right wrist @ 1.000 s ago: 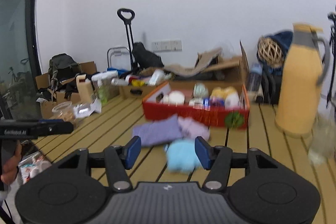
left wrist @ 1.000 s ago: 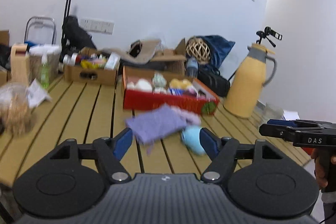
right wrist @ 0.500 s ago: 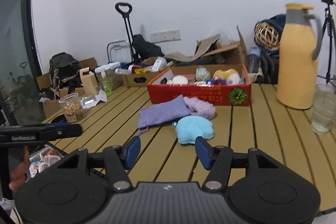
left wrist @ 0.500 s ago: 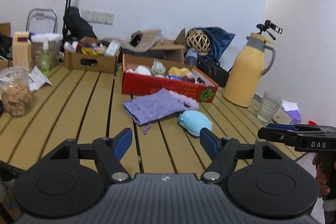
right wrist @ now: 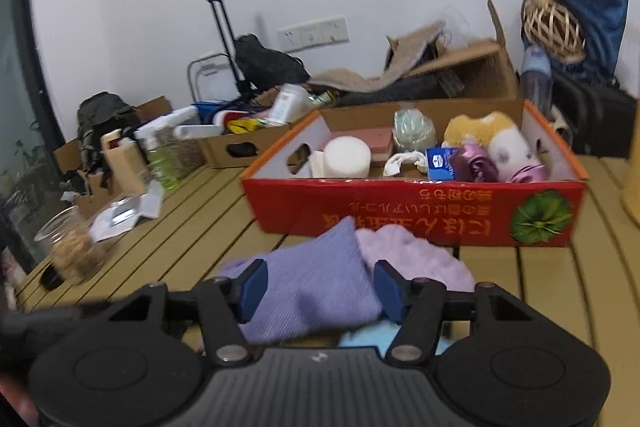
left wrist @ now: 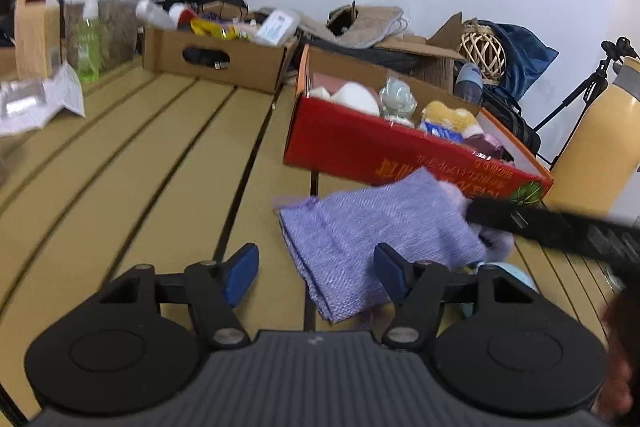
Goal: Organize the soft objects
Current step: 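Reach both tools to the lavender drawstring bag and grasp it, then carry the lavender bag into the red box and release it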
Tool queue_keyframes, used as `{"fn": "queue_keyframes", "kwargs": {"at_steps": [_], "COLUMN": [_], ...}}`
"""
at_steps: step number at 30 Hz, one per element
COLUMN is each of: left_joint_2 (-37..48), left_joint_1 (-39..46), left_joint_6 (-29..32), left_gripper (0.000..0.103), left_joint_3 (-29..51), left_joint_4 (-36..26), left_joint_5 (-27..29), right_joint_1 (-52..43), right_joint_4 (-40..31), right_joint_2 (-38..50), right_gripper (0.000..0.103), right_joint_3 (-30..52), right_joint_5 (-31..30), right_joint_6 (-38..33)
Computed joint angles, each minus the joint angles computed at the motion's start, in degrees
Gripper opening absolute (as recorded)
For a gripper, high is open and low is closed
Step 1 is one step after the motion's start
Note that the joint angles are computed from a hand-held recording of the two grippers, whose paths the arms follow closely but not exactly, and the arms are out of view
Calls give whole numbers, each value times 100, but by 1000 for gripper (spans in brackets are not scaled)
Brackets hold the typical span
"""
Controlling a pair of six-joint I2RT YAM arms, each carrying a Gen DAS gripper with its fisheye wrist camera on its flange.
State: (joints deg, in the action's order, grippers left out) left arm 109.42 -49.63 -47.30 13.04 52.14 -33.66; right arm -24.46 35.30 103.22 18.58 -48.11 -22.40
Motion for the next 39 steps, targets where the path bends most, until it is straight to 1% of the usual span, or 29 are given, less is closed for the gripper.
{"fn": "queue_keyframes", "kwargs": {"at_steps": [1, 2, 3, 4, 5, 7, 8, 9, 10, 11, 12, 13, 15, 19, 22, 23, 25, 26, 28, 29, 30, 32, 33, 35, 36, 37, 38, 39], "left_joint_2": [218, 263, 291, 404, 427, 516, 578, 607, 634, 647, 702, 839, 851, 778, 750, 712, 491, 330, -127, -464, -838, -1503, -1672, -1579, -1355, -1134, -896, -659], "left_joint_1": [109, 65, 56, 31, -29, -57, -28, 20, 116, 129, 253, 345, 282, -198, -363, -396, -425, -417, -213, 18, 315, 1006, 1356, 1806, 2081, 2212, 2279, 2339], "left_joint_6": [38, 107, 181, 260, 314, 429, 412, 405, 338, 255, 259, 203, 184, 307, 294, 286, 320, 388, 608, 706, 873, 1181, 1424, 1700, 1896, 1920, 1947, 2009], "left_gripper": [64, 63, 63, 63, 63, 62, 61, 46, 42, 26, 13, 13, 11, 10, 10, 10, 10, 10, 10, 10, 10, 10, 10, 10, 10, 11, 14, 26], "left_joint_3": [-26, -2, 52, 68, 109, 169, 153, 123, 74, 34, -17, -80, -109, -137, -137, -161, -258, -334, -454, -452, -377, 7, 345, 1055, 1524, 1881, 2260, 2560], "left_joint_4": [293, 333, 287, 445, 451, 561, 727, 876, 1032, 1127, 1300, 1596, 1676, 1715, 1711, 1726, 1769, 1829, 1852, 1641, 1304, 383, -113, -838, -1258, -1551, -1918, -2159], "left_joint_5": [170, 54, 67, 71, 52, 144, 244, 389, 633, 662, 963, 1191, 1126, 446, 241, 192, 148, 149, 444, 715, 1049, 1742, 2109, 2444, 2774, 2808, 2664, 2557], "right_joint_1": [205, 369, 479, 540, 543, 603, 641, 640, 584, 467, 313, 186, -52, -395, -651, -756, -933, -997, -1031, -1003, -905, -594, -421, 6, 194, 398, 597, 740], "right_joint_4": [214, 356, 387, 323, 289, 314, 531, 691, 712, 602, 467, 321, 100, -214, -438, -630, -1253, -1688, -2451, -2707, -2705, -2272, -2036, -1810, -1877, -2064, -2218, -2437], "right_joint_2": [313, 584, 783, 918, 966, 890, 881, 922, 987, 1019, 1060, 1059, 1058, 924, 782, 730, 546, 382, 100, -37, -186, -375, -399, -254, -78, 142, 442, 726], "right_gripper": [53, 45, 41, 32, 21, 10, 6, 6, 5, 4, 4, 3, 3, 2, 3, 3, 3, 3, 3, 3, 3, 3, 3, 3, 3, 3, 3, 3], "right_joint_3": [180, 328, 437, 511, 488, 284, 116, 12, -11, 18, 55, 91, 143, 112, 70, 100, 246, 356, 630, 772, 860, 1083, 1240, 1759, 2099, 2493, 2909, 3288], "right_joint_5": [158, 300, 386, 432, 429, 524, 652, 722, 686, 570, 417, 290, 36, -337, -598, -719, -947, -1064, -1314, -1417, -1447, -1347, -1244, -849, -648, -354, -71, 149], "right_joint_6": [245, 412, 501, 512, 438, 115, 22, -53, -135, -230, -355, -439, -592, -934, -1151, -1247, -1457, -1577, -1624, -1558, -1298, -451, -21, 659, 891, 1013, 1162, 1259]}}
